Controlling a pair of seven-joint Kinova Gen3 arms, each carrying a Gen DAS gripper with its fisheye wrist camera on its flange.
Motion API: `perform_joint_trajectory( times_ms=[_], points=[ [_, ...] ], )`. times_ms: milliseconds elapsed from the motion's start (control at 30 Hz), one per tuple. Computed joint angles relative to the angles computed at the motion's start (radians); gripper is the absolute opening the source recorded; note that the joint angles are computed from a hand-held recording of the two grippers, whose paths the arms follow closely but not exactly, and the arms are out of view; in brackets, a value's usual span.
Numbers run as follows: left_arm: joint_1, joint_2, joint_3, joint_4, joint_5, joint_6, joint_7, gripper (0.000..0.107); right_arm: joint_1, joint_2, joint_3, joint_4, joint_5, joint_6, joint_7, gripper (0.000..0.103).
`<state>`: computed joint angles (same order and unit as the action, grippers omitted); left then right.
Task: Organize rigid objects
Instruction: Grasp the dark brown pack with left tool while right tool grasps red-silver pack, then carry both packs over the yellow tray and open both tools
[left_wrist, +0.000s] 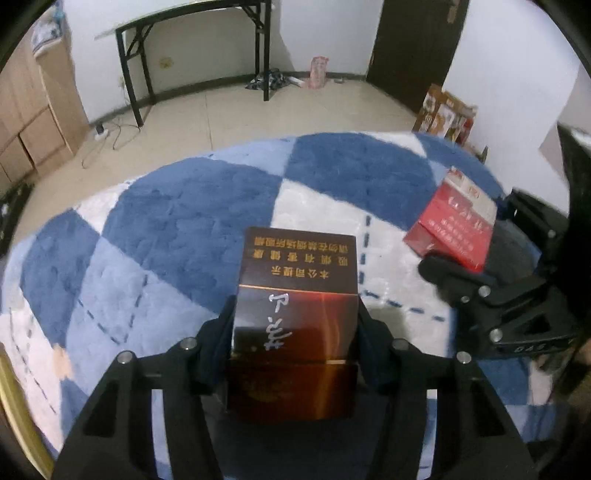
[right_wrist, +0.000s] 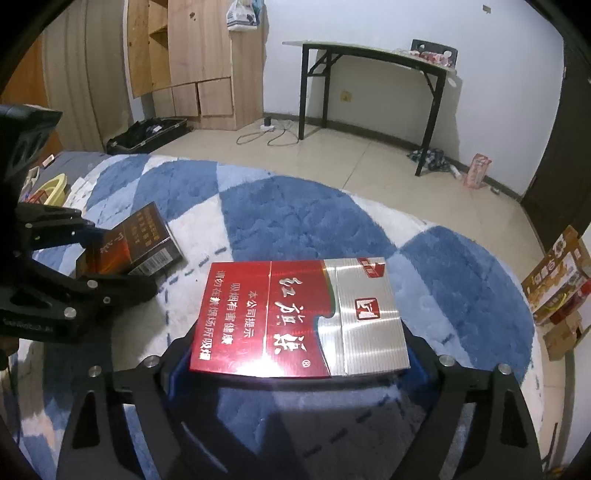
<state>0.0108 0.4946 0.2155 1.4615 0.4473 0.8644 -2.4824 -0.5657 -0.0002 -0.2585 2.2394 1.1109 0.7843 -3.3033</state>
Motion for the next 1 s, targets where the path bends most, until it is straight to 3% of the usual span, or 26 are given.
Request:
perform_joint_trajectory(
  times_ms=[67, 200, 300, 400, 533, 633, 867, 1000],
  points=[
    [-0.02, 0.006, 0.001, -0.024, 0.017, 0.046, 0.011, 0.058, -0.007, 0.003, -0.019, 0.005, 0.018, 0.026, -0.04, 0.088],
    [-0.067, -0.018, -0.008, -0.067, 0.039, 0.125, -0.002, 0.058, 0.066, -0.031, -0.138, 0.022, 0.03, 0.038, -0.123, 0.088],
    [-0.115, -0.032, -0.023, -0.123, 0.072, 0.198, -0.002, 0.058, 0.032, -0.045, -0.159, -0.008, 0.015, 0.072, -0.144, 0.088],
    [-0.184, -0.045, -0.038, -0.185, 0.118, 0.277, -0.018, 0.058, -0.006, -0.026, -0.212, -0.076, 0.029, 0.131, -0.167, 0.088],
    [-0.271, -0.032, -0.07, -0.304, 0.14, 0.369, -0.056, 0.058, 0.018, 0.075, -0.341, -0.257, 0.024, 0.221, -0.034, 0.088],
    [-0.336, 0.012, -0.097, -0.439, 0.136, 0.459, -0.049, 0.058, -0.057, 0.148, -0.306, -0.396, 0.05, 0.228, 0.032, 0.088],
    [-0.487, 0.155, -0.094, -0.763, 0.093, 0.612, 0.014, 0.058, -0.333, 0.353, -0.013, -0.72, 0.063, 0.078, 0.251, 0.088],
    [-0.518, 0.271, -0.093, -0.948, 0.036, 0.703, 0.08, 0.058, -0.354, 0.491, 0.027, -0.906, -0.024, 0.019, 0.414, 0.088]
  ],
)
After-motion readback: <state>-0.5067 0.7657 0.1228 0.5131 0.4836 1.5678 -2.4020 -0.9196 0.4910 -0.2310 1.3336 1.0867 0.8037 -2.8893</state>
